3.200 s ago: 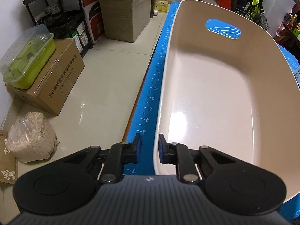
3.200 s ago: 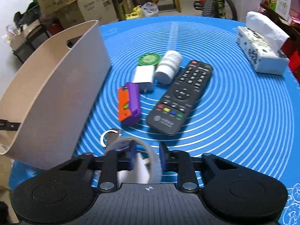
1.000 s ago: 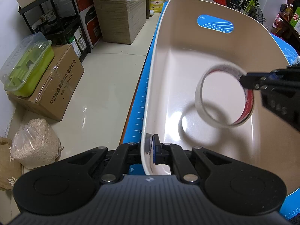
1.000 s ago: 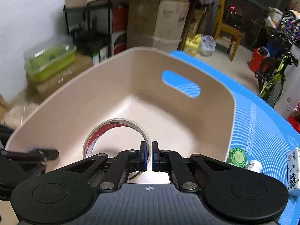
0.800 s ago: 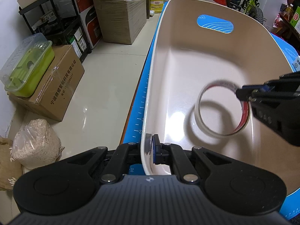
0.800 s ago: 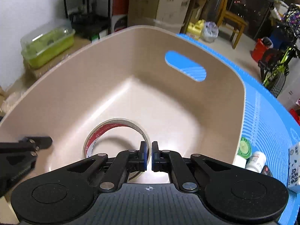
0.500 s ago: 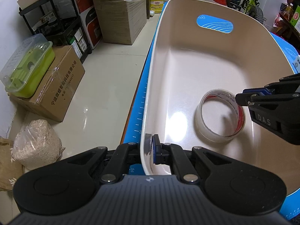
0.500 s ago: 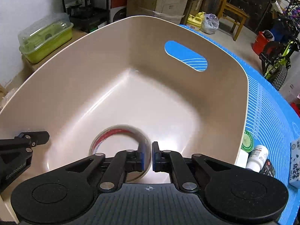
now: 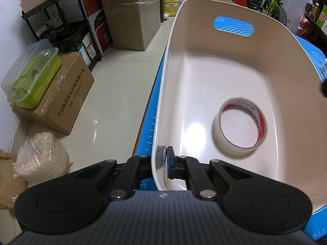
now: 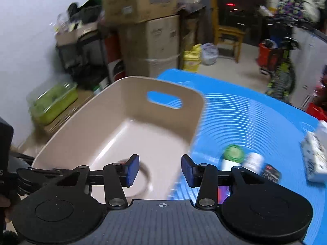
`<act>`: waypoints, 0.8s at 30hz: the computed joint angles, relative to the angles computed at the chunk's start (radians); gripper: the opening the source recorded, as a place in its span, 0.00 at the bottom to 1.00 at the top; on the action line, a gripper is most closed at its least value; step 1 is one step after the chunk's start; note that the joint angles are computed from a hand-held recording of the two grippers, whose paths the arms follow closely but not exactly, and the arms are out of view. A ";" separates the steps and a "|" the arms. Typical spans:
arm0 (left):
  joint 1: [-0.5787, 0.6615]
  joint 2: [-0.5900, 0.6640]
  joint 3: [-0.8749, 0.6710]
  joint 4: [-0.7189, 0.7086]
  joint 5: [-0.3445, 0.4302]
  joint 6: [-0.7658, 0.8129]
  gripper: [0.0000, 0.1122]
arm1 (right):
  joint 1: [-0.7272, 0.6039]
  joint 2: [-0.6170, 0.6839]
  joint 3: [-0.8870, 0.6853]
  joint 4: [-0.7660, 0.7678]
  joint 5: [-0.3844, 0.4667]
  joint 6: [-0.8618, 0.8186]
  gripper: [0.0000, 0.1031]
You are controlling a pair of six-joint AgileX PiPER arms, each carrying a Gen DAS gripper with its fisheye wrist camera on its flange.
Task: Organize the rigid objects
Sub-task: 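Carry the clear tape roll into the basket with the right gripper while the left gripper holds the rim, then grasp the white charger with the right gripper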
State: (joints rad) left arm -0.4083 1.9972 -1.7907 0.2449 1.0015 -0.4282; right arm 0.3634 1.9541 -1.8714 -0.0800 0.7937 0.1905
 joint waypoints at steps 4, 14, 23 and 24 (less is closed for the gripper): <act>-0.005 -0.001 -0.001 0.011 0.003 -0.006 0.07 | -0.031 -0.099 0.184 -0.072 -0.074 0.090 0.63; -0.008 0.004 -0.008 0.015 0.006 -0.008 0.07 | -0.069 -0.153 0.464 -0.175 -0.171 0.255 0.74; -0.012 0.002 -0.003 0.022 0.005 -0.009 0.08 | -0.064 -0.085 0.515 -0.194 -0.208 0.304 0.81; -0.012 0.003 -0.004 0.021 0.006 -0.008 0.08 | -0.061 -0.082 0.526 -0.207 -0.214 0.317 0.81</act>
State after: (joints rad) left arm -0.4202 1.9998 -1.7948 0.2660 1.0071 -0.4367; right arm 0.3023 1.8723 -1.3458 -0.2870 0.5798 0.5072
